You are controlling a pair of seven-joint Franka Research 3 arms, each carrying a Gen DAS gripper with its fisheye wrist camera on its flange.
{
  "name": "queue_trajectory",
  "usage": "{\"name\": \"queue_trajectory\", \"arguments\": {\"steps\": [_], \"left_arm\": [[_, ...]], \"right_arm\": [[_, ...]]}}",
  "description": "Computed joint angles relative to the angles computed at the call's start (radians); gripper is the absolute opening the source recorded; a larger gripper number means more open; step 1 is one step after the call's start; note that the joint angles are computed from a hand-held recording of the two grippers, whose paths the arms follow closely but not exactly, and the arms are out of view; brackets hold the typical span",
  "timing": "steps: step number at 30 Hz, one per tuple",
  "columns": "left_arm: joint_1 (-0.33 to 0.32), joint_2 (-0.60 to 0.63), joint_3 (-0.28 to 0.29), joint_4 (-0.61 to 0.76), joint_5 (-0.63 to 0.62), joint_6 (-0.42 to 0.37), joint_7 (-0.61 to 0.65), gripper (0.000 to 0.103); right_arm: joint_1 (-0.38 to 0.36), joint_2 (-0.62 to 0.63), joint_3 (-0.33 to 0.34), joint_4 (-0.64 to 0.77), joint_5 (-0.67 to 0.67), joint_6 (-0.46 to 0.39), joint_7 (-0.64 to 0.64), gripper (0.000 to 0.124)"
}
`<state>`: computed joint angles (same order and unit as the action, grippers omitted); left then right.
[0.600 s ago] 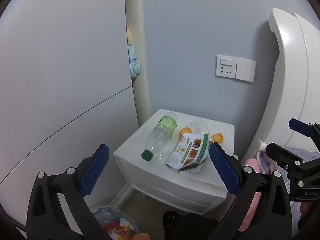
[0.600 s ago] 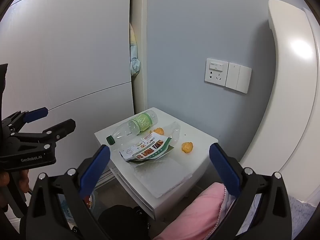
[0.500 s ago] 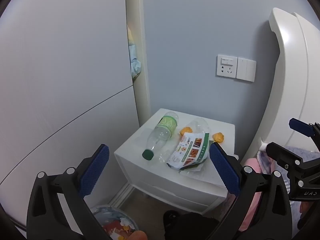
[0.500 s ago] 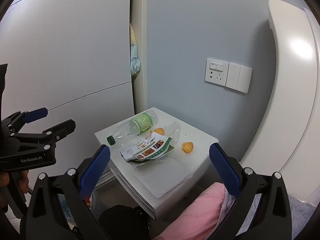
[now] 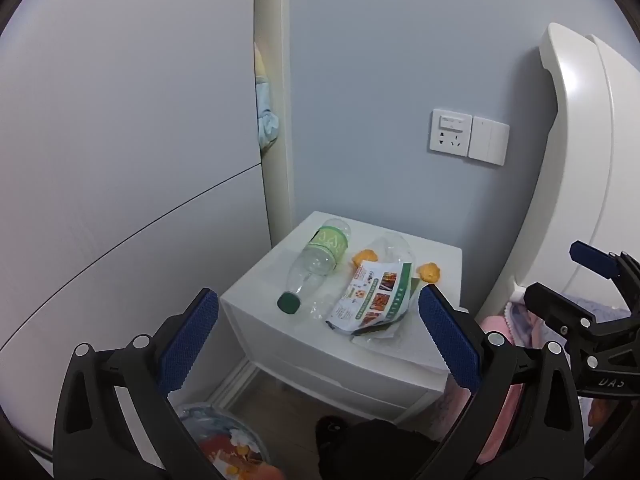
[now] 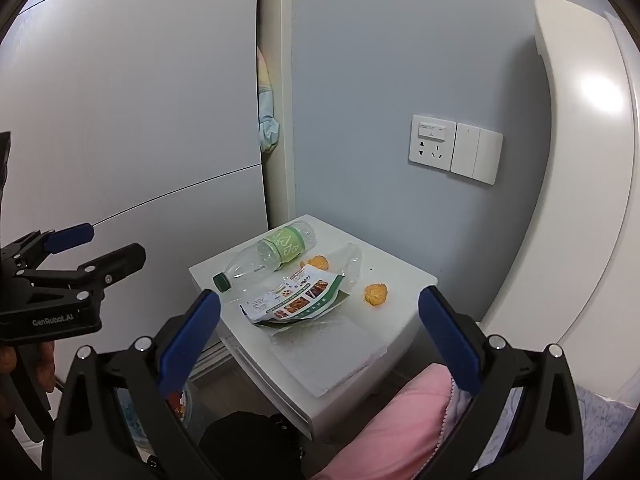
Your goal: Collect trash
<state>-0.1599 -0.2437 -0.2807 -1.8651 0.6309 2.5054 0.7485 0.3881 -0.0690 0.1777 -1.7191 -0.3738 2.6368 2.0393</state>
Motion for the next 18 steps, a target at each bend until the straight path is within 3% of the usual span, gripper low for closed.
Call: {"name": "queue_trajectory", "arguments": {"steps": [18], "left_arm": [[-0.001,-0.010,-0.009,0.000,0.016,-0.009,0.012,0.097]], "right_arm": [[0.003,-0.003,0.000,0.006,0.034,-0.002,-0.028,0.097]]}}
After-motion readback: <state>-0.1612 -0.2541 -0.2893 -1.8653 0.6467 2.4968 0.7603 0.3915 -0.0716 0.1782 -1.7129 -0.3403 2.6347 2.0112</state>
